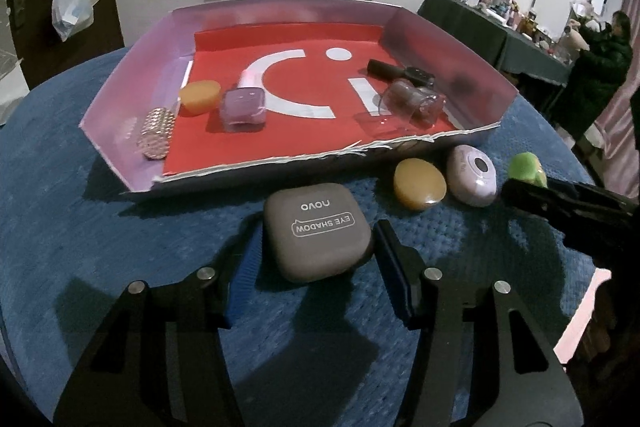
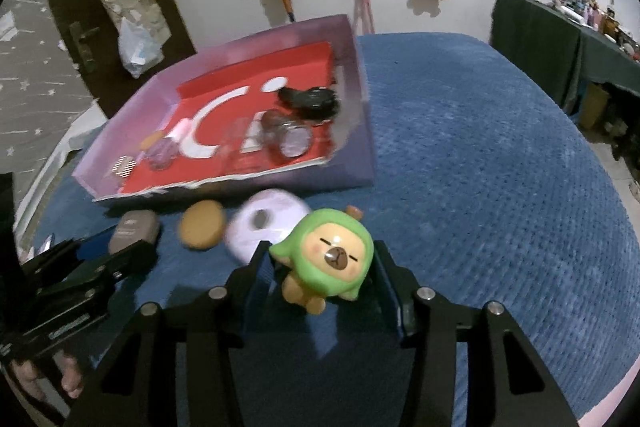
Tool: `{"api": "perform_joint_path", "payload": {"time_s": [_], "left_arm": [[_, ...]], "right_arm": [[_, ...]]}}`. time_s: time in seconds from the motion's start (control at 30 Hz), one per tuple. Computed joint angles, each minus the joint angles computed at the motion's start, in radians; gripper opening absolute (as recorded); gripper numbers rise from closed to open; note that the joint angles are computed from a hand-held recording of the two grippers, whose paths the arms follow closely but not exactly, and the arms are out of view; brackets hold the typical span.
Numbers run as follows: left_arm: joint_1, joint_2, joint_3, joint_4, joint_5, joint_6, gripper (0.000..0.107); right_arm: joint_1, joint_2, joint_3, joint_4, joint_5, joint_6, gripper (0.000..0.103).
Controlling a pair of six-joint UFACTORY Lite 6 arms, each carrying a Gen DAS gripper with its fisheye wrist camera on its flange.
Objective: Organize rigid objects
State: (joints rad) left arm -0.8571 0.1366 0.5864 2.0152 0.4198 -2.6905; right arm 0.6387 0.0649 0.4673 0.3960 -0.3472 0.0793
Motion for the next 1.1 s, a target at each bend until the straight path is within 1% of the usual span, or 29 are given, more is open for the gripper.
{"api": "perform_joint_path", "payload": {"time_s": [0.1, 0.23, 0.3, 0.43, 0.5, 0.6, 0.67, 0.77, 0.8, 0.83, 0.87, 0.9, 0.93, 0.97, 1.03, 1.1], "left_arm": [[-0.002, -0.026, -0.027, 0.002, 0.003, -0.008, 0.053], [-0.008, -0.063, -0.066, -0.004, 0.006, -0.014, 0.053], [-0.012, -0.089, -0.090, -0.003, 0.007, -0.025, 0.053], [-0.016, -0.136, -0.123, -0.006, 0.003, -0.026, 0.053], [-0.015, -0.150, -0.134, 0.014, 0.005, -0.046, 0.053], [-0.028, -0.155, -0.134, -0.001, 0.019, -0.032, 0.052], [-0.031, -0.166, -0.140, 0.007, 0.024, -0.043, 0.052], [-0.036, -0.184, -0.143, -0.001, 0.024, -0.035, 0.050], [-0.036, -0.189, -0.142, -0.005, 0.022, -0.027, 0.047], [-0.036, -0.198, -0.142, -0.008, 0.020, -0.019, 0.040], [-0.034, -0.210, -0.144, -0.001, 0.013, -0.017, 0.028], [-0.027, -0.220, -0.144, 0.012, 0.003, -0.022, 0.028], [-0.024, -0.218, -0.137, 0.001, 0.003, -0.010, 0.028], [-0.011, -0.197, -0.124, 0.023, -0.006, -0.022, 0.028], [0.013, -0.169, -0.118, 0.136, -0.035, -0.125, 0.031], [-0.006, -0.168, -0.128, 0.132, -0.009, -0.133, 0.031]], "right_arm": [[0.079, -0.036, -0.011, 0.105, 0.001, -0.071, 0.052], [0.189, -0.031, 0.011, 0.174, 0.007, -0.113, 0.052], [0.227, -0.008, 0.037, 0.182, 0.010, -0.116, 0.052], [0.269, 0.016, 0.061, 0.137, 0.011, -0.061, 0.052], [0.280, 0.029, 0.079, 0.162, 0.019, -0.084, 0.052], [0.295, 0.021, 0.085, 0.205, 0.015, -0.127, 0.052], [0.284, 0.020, 0.082, 0.163, 0.015, -0.087, 0.052], [0.263, 0.024, 0.079, 0.054, 0.020, 0.017, 0.052], [0.258, 0.018, 0.072, 0.022, 0.020, 0.048, 0.052], [0.252, 0.010, 0.068, -0.018, 0.023, 0.082, 0.052], [0.248, 0.004, 0.067, -0.049, 0.025, 0.108, 0.052], [0.244, -0.009, 0.062, -0.075, 0.026, 0.126, 0.052], [0.245, -0.019, 0.060, -0.065, 0.027, 0.113, 0.052], [0.249, -0.024, 0.065, -0.019, 0.032, 0.064, 0.052], [0.248, -0.009, 0.089, 0.042, 0.045, -0.005, 0.052], [0.235, 0.016, 0.101, -0.029, 0.052, 0.057, 0.052]]}}
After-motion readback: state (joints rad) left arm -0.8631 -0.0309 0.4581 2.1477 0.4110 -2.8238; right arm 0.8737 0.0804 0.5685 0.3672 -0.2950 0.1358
